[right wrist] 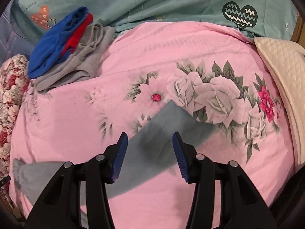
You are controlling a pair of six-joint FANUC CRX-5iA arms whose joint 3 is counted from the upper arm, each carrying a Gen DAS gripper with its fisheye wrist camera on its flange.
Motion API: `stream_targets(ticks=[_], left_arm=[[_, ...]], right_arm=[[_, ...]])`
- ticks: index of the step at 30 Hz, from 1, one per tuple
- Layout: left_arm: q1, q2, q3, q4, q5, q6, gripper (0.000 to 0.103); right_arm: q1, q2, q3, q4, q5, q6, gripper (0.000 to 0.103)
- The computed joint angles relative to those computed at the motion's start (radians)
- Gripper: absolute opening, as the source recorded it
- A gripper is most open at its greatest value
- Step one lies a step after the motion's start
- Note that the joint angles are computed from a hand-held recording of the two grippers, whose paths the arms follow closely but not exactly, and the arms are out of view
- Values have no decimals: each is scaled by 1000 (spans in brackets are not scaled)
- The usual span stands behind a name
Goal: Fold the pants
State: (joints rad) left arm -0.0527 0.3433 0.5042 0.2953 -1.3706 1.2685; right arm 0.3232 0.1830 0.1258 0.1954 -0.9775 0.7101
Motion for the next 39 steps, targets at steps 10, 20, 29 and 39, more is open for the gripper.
stream_targets(ticks=[10, 20, 29, 39], left_arm=[[-3, 55, 32, 21, -49, -27, 75], [-19, 77, 82, -16, -98, -11, 75], [2, 176, 224, 28, -245, -14, 73], [-28, 156, 215, -38, -227, 8, 74]], right_arm=[[-29, 150, 116, 53, -92, -28, 33], [-72, -172, -237, -1, 236, -118, 4], [-14, -702, -716, 234, 484, -515, 0], [160, -879, -848, 189, 234, -562, 24]])
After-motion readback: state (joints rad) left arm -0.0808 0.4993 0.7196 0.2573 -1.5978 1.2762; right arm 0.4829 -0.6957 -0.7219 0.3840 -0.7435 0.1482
